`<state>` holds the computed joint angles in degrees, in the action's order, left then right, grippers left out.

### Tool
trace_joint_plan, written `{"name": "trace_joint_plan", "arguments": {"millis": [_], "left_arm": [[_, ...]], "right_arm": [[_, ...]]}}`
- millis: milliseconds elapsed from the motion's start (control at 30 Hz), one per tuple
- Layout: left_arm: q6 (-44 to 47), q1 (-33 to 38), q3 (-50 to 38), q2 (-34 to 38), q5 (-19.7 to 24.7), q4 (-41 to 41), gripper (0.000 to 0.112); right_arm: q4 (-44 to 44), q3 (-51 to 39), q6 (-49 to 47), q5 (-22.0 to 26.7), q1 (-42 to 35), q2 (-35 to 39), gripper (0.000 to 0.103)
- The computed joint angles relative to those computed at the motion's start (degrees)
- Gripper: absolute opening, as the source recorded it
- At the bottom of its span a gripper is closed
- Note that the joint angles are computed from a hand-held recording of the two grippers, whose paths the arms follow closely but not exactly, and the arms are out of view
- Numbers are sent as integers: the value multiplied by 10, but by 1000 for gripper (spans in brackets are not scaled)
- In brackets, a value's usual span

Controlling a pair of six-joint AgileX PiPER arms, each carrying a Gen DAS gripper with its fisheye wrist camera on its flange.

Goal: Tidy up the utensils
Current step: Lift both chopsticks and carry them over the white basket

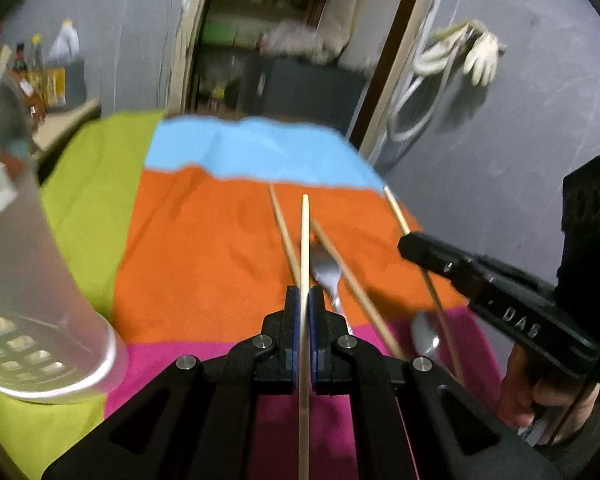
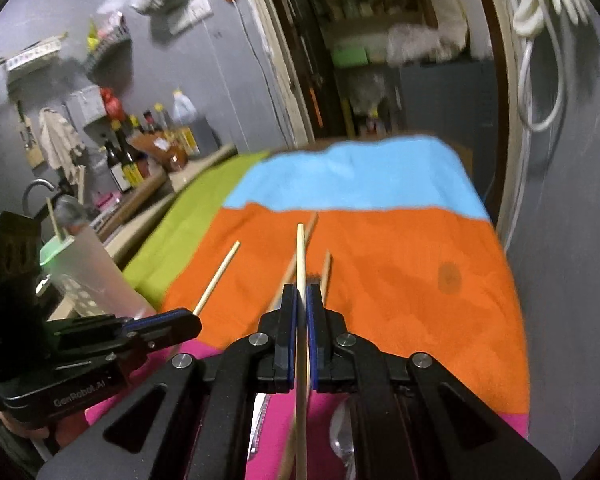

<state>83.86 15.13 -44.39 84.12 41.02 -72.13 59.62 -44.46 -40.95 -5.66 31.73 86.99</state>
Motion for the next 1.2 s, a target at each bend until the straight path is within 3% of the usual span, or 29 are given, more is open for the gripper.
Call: {"name": "trace_joint_plan", "arguments": {"millis": [67, 233, 433, 567, 833, 1200], "left_arm": [[53, 15, 25, -27, 7, -54, 2], [145, 52, 63, -81, 32, -162, 2], [174, 105, 67, -123, 75, -209, 2], [178, 149, 54, -136, 108, -226, 2], [142, 271, -25, -103, 197, -212, 2], [100, 403, -140, -11, 242, -255, 2]], "right_arm": [[-61, 19, 63, -41, 23, -19, 3], [-84, 46, 97, -170, 91, -45, 3], [-82, 29, 86, -299, 166, -39, 3], [-95, -4, 83, -351, 203, -21, 3], [-184, -91, 147, -328, 208, 21, 3], [-277, -240, 242, -313, 223, 132, 3]]}}
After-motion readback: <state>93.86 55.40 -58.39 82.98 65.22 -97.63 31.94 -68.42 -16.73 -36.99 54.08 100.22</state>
